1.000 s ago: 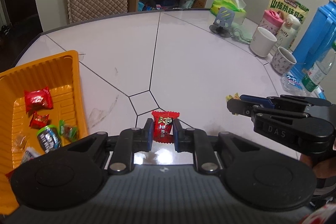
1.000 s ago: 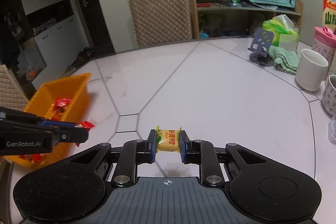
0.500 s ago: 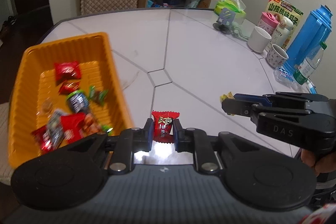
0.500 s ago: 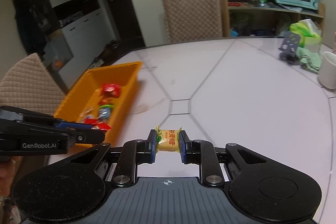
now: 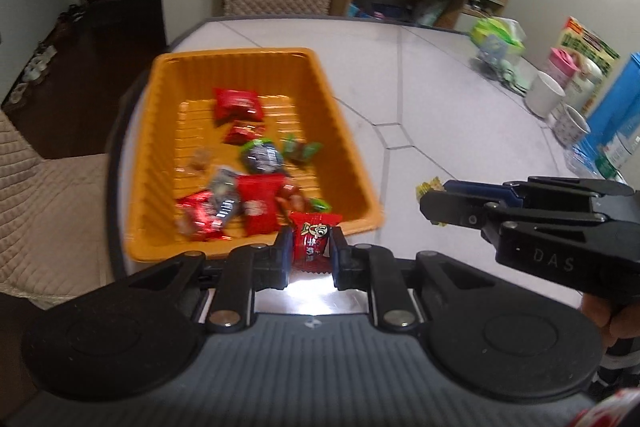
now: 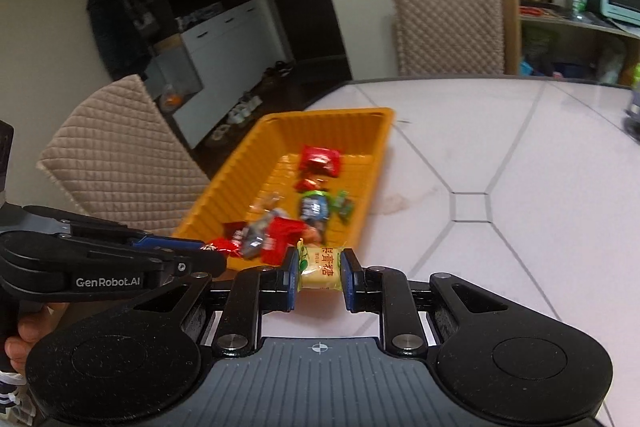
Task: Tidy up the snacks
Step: 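Open the left tool to drop the small red candy into the tray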
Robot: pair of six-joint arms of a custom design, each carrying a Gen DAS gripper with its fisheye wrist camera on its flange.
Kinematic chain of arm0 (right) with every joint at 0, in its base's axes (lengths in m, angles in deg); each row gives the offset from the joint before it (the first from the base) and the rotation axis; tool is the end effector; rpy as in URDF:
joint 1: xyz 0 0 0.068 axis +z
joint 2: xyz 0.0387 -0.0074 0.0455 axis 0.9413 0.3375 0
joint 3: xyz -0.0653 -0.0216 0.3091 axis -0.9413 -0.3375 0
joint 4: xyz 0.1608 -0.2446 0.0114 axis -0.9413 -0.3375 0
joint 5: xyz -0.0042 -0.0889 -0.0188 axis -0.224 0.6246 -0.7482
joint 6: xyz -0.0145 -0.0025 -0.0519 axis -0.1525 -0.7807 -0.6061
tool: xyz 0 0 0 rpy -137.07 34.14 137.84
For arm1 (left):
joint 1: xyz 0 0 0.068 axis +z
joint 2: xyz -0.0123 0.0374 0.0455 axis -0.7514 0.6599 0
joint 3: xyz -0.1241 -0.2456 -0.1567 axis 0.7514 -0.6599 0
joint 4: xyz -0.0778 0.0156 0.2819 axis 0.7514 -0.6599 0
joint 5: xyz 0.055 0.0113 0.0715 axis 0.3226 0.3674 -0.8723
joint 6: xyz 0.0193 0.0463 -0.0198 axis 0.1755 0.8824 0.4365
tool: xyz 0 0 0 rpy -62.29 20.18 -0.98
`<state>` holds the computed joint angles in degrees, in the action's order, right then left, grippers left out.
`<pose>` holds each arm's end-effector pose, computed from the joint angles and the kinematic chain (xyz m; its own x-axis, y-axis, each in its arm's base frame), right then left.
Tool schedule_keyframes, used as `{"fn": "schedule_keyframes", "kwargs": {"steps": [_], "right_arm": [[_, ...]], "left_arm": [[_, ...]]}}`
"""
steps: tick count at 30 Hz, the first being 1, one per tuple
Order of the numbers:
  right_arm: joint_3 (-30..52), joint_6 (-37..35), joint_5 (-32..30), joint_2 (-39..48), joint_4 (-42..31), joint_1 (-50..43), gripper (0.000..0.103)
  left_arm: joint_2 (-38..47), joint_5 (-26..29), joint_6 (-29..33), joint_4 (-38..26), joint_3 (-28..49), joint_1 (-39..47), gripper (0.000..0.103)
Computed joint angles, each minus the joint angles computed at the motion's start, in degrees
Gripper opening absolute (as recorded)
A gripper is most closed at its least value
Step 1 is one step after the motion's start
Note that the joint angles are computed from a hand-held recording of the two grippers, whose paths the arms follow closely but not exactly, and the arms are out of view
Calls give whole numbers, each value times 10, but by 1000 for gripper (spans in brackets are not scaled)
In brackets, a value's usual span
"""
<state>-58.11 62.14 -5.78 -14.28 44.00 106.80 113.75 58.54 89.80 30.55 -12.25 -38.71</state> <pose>0.1964 0.1316 0.1525 -0.6511 0.2268 -0.7243 0.0175 0.9586 0.2844 0.2763 0.0297 0.1914 -0.6874 0.3925 -0.6111 0.5857 0.7971 -0.1468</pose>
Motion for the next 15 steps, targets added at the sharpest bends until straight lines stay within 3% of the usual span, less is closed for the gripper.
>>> {"fn": "schedule_keyframes", "kwargs": {"steps": [7,15], "right_arm": [[64,-29,-13,102,59,-19,22],[151,-48,-19,205,67,-62,22]], "left_arm": [[60,-14,-11,29,56,22,17],[149,-37,-42,66,140,-1,17]]}}
